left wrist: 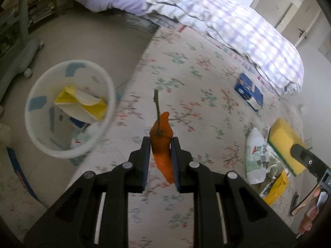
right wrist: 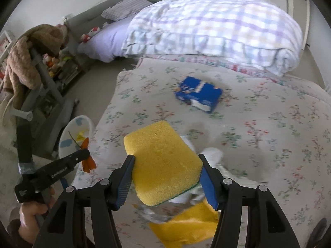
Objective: Collect trash
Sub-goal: 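Carry the peel and sponge over the wastebasket and open both grippers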
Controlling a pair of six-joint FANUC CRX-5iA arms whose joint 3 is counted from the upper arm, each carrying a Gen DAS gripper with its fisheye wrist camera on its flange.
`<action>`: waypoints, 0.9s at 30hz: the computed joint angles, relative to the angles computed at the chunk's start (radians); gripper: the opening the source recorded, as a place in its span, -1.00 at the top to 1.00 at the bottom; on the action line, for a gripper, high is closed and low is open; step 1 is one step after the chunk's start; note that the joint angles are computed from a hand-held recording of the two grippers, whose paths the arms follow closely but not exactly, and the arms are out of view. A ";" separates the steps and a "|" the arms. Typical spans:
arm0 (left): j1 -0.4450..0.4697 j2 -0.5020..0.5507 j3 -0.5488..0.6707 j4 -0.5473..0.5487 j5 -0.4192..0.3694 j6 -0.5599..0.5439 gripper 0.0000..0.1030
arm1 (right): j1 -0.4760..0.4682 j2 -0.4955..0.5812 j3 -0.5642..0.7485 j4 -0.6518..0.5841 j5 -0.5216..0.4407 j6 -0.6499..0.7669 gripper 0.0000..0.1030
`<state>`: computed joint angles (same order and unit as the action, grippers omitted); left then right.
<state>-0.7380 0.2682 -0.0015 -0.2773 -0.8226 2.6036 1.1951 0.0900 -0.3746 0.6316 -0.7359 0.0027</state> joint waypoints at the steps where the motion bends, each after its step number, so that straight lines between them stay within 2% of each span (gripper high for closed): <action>1: 0.004 -0.011 -0.011 -0.006 -0.001 0.006 0.58 | 0.000 0.010 0.009 -0.004 0.005 0.005 -0.18; 17: 0.083 -0.146 -0.147 -0.122 -0.066 0.083 0.57 | 0.020 0.197 0.198 -0.066 0.050 0.138 -0.18; 25: 0.123 -0.170 -0.193 -0.122 -0.073 0.088 0.57 | 0.029 0.258 0.262 -0.068 0.073 0.156 -0.18; 26: 0.127 -0.171 -0.195 -0.121 -0.082 0.095 0.49 | 0.029 0.266 0.270 -0.070 0.078 0.157 -0.18; 27: 0.131 -0.174 -0.197 -0.114 -0.087 0.097 0.26 | 0.031 0.271 0.276 -0.069 0.082 0.157 -0.18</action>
